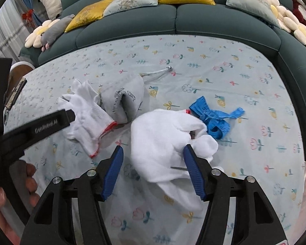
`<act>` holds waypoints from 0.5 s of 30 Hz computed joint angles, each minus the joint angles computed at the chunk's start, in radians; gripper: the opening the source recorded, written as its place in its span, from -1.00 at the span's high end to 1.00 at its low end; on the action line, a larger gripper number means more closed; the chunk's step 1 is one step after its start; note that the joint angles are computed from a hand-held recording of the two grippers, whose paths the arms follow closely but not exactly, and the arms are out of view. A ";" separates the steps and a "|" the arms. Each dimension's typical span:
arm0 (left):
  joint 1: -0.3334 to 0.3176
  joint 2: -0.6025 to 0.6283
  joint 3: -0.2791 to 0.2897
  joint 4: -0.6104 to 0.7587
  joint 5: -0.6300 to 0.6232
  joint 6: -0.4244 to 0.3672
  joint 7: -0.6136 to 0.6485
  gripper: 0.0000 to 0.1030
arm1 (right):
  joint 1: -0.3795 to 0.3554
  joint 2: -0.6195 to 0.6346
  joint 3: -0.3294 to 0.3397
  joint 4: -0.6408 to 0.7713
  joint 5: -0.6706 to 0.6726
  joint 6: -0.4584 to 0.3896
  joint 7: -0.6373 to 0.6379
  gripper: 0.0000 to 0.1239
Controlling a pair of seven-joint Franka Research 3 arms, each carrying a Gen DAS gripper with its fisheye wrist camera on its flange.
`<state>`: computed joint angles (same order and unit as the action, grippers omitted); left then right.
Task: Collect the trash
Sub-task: 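Grasp a white glove with the right tool while the left tool grasps the other glove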
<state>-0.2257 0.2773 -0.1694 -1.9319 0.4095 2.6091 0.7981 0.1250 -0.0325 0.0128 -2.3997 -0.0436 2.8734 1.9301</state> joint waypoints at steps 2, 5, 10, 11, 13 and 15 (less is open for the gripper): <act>0.003 0.016 -0.005 0.012 -0.010 0.007 0.014 -0.16 | 0.000 0.012 -0.001 0.002 -0.007 0.009 0.004 0.12; -0.006 0.019 -0.004 0.005 0.002 0.035 0.024 0.36 | 0.000 0.014 -0.003 0.003 -0.051 0.014 0.034 0.23; -0.021 -0.012 -0.014 -0.033 0.007 0.051 0.047 0.82 | 0.010 -0.012 -0.008 -0.017 0.094 0.004 -0.091 0.73; -0.023 -0.022 -0.017 -0.045 0.005 0.054 0.044 0.85 | 0.009 -0.024 -0.007 -0.028 0.099 0.004 -0.097 0.74; -0.029 -0.051 -0.021 -0.073 0.007 0.056 0.036 0.86 | 0.005 -0.061 -0.002 -0.058 0.109 0.002 -0.108 0.75; -0.031 -0.081 -0.029 -0.102 -0.003 0.058 0.034 0.87 | -0.002 -0.103 0.006 -0.092 0.111 0.001 -0.107 0.75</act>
